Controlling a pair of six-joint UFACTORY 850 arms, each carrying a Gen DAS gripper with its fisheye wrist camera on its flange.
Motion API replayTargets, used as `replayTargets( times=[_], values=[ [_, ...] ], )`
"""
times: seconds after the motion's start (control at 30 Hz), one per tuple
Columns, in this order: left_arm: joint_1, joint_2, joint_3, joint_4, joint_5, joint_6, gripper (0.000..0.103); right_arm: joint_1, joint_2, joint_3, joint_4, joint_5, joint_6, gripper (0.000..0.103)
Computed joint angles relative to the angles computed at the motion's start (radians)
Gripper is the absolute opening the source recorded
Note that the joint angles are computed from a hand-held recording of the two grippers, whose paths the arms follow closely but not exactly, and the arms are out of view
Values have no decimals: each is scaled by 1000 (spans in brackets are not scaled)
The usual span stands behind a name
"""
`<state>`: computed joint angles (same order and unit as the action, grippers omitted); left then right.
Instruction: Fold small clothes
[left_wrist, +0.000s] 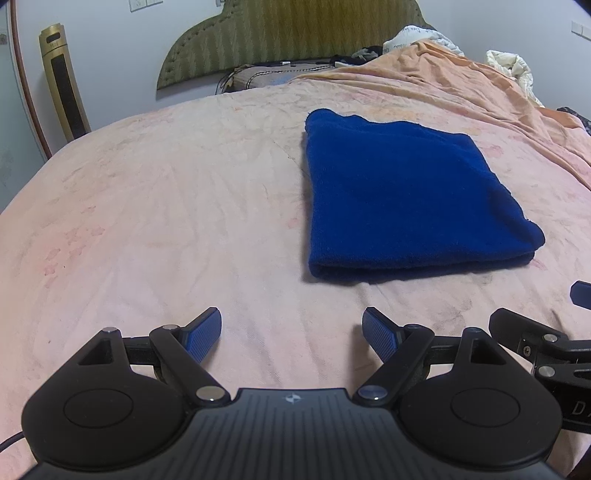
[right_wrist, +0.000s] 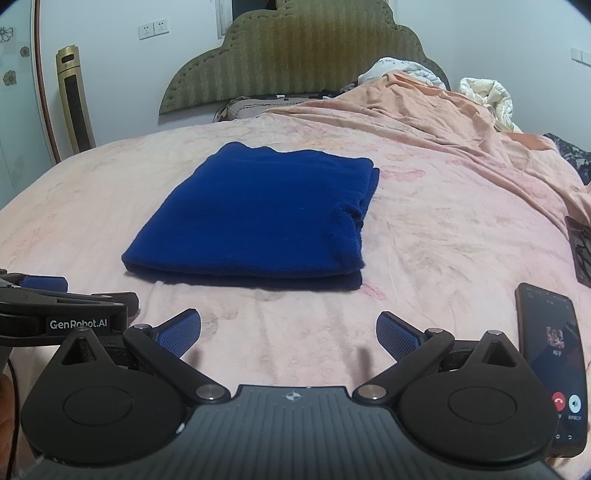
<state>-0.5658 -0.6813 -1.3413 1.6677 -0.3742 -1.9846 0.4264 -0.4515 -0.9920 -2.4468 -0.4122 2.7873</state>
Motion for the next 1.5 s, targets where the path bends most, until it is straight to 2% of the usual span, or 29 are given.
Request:
replayTargets(
  times=[0.1,0.23,0.4,0.57,0.7,0.9,1.5],
  values=[
    [4,-1,-4,-28,10,27,84,-7,1,0,-60,17,76,103],
    [7,-6,-11,-60,13,51,84,-1,-6,-11,18,16,4,103],
    [3,-9,-11,-56,-3,51,84,-1,-4,-6,10,-2,14,103],
    [2,-11,-10,-53,-10,50,84,4,-18,-29,134,11,-113,103],
    [1,-15,-18,-76,-15,71,84,2,-14,-14,67,-2,-45,103],
    [1,-14,-17,-77,-11,72,84,10,-13,-12,111,-29,-109,103],
    [-12,-38,-53,-156,-49,152,84,-12,-15,4,2,-37,-1,103]
  ],
)
